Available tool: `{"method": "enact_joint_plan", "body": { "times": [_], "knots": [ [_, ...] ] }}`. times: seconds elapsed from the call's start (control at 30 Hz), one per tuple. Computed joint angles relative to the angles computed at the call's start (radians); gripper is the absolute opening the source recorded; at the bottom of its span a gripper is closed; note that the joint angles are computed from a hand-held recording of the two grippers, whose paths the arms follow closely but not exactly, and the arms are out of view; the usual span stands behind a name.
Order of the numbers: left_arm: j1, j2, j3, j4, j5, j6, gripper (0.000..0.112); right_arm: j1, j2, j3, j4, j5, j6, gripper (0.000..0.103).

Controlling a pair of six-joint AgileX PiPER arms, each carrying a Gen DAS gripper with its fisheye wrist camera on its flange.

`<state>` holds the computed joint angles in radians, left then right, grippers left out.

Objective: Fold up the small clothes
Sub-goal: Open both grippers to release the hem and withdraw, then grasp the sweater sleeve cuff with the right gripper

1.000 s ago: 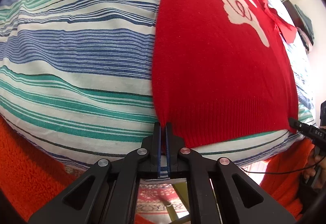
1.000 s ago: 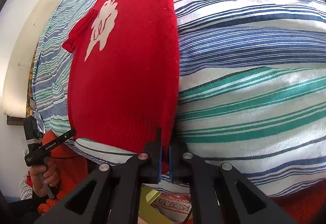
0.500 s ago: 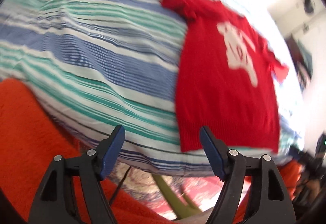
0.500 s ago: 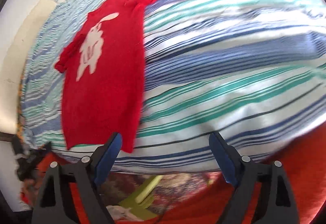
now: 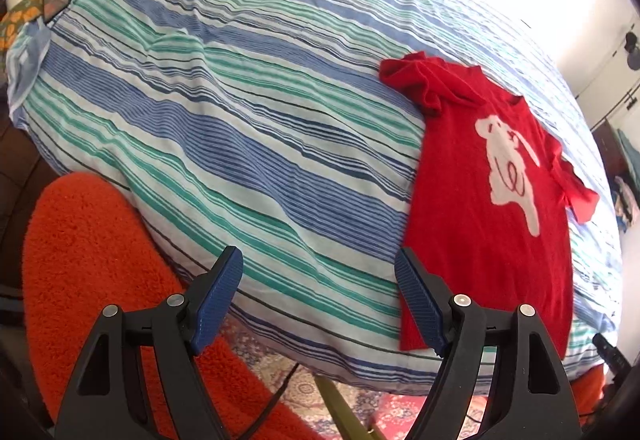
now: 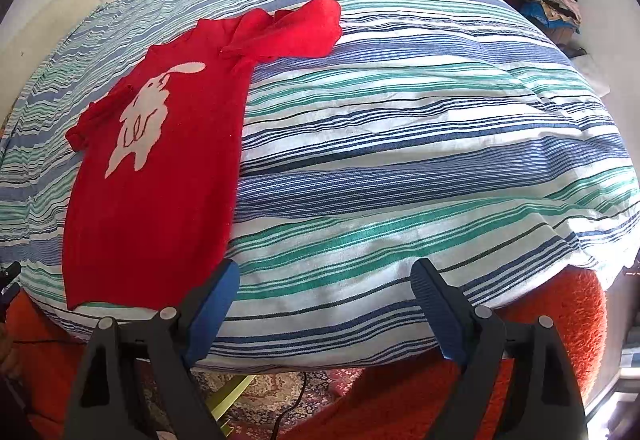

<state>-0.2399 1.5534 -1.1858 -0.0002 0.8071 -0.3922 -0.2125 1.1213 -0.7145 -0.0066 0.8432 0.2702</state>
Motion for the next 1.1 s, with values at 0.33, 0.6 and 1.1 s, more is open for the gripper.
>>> {"method": "enact_joint_plan", "body": {
  "times": [0.33, 0.6, 1.1],
  "knots": [
    [-0.004, 0.006, 0.009, 0.04, -0.006, -0.04, 0.082, -0.013, 0.037, -0.179, -0.299, 0.053, -0.105, 0.087],
    [-0.055, 0.013, 0.0, 0.135, 0.025, -0.105, 0.082, 0.022, 0.469, -0.473, -0.181, -0.161, -0.355, 0.086],
    [-0.03, 0.075, -0.026, 0.121, 0.068, -0.105, 0.082, -0.095, 0.851, -0.777, 0.127, -0.302, -0.245, 0.006]
  ]
}}
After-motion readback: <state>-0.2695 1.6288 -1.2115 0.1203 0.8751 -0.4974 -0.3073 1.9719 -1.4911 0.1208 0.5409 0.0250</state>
